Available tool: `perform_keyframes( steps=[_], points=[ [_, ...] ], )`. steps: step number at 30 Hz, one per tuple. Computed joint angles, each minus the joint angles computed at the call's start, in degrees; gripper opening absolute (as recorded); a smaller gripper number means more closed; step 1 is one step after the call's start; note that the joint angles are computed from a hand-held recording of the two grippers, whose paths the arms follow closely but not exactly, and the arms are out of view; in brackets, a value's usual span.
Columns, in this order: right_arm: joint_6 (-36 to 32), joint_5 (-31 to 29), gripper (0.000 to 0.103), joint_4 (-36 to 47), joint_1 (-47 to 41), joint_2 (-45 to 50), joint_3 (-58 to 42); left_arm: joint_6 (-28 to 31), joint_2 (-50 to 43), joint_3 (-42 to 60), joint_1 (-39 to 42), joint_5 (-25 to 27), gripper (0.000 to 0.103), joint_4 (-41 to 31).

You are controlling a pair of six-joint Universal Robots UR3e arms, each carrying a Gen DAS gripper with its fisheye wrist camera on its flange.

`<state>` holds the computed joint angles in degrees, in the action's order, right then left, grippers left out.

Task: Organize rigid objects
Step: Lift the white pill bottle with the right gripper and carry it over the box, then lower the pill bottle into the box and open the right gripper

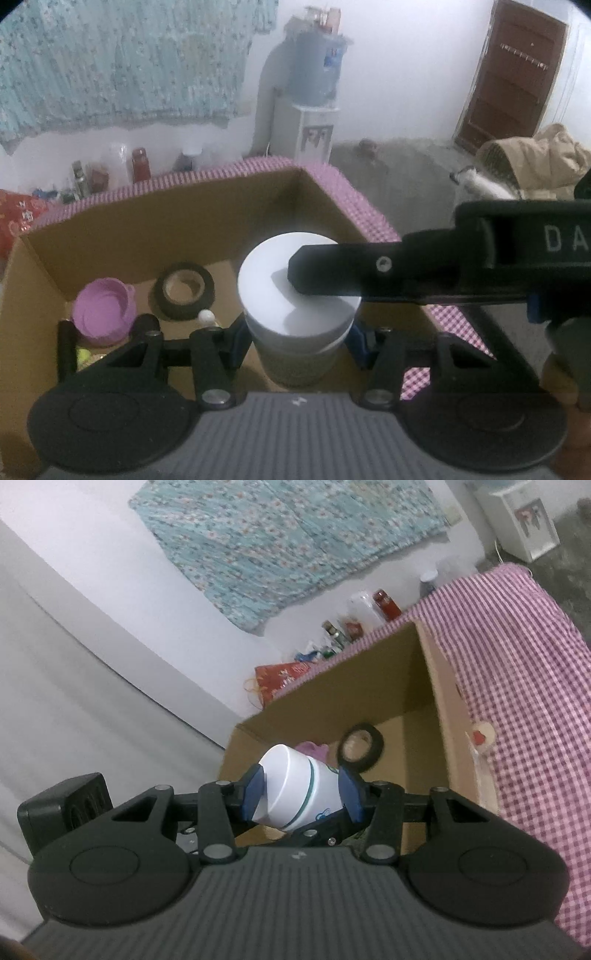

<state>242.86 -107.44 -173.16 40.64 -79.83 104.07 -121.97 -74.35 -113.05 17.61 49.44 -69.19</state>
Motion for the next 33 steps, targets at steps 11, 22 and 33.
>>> perform_keyframes(
  steps=[11,22,33],
  points=[
    [-0.18,0.97,0.045,-2.47,-1.78,-0.22,4.99,-3.43,-3.25,0.17,-4.01,2.59,0.058,3.98],
    [1.80,-2.97,0.046,-0.77,0.67,-2.96,5.76,-1.23,4.99,-3.34,-0.81,0.40,0.074,2.25],
    [2.93,-13.03,0.050,6.25,9.01,-1.90,-3.37,14.18,19.76,0.43,13.73,-6.61,0.092,-21.97]
  ],
)
